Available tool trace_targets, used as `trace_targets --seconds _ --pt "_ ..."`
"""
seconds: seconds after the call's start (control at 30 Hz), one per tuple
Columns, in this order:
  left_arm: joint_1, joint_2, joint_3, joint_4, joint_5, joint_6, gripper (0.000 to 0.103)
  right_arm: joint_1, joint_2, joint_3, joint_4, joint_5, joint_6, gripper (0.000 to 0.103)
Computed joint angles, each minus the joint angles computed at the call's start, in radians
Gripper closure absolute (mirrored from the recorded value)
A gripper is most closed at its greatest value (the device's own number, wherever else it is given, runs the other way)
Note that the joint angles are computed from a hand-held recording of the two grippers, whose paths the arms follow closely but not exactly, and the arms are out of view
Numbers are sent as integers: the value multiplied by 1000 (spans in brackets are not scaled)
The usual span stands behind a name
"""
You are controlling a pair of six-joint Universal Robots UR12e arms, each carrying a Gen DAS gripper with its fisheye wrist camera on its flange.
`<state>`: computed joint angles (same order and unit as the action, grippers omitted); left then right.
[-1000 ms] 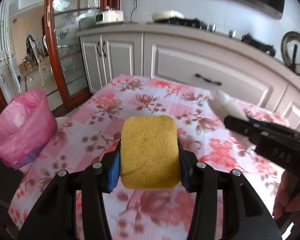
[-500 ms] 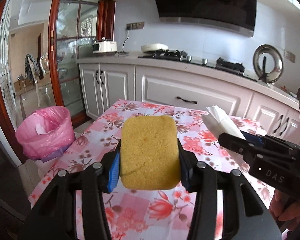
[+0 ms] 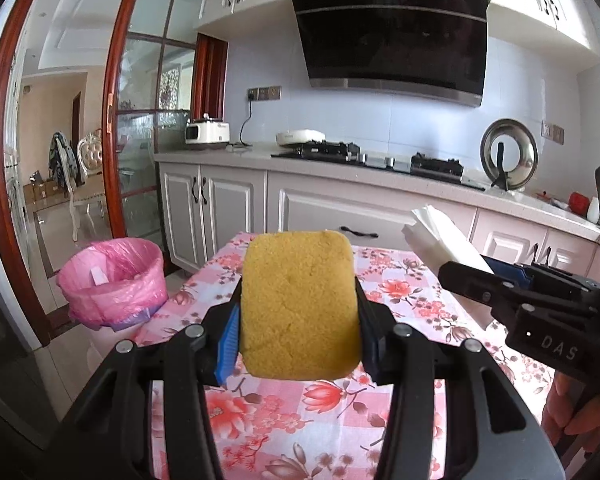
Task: Collect trash
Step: 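Carry the yellow sponge and paper towel over the pink bin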
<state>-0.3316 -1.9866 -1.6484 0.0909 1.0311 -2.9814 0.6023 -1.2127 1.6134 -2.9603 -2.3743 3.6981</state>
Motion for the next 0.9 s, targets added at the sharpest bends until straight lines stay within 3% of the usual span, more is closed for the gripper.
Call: trace_targets --seconds 0.2,0.37,0.9 --pt "22 9 -1 30 -2 -33 56 3 26 -43 -15 6 -47 66" --pt "37 2 11 34 23 -44 56 -11 58 -90 -18 57 -86 66" --pt "85 -91 133 -54 165 -63 56 -99 219 -317 21 345 -183 66"
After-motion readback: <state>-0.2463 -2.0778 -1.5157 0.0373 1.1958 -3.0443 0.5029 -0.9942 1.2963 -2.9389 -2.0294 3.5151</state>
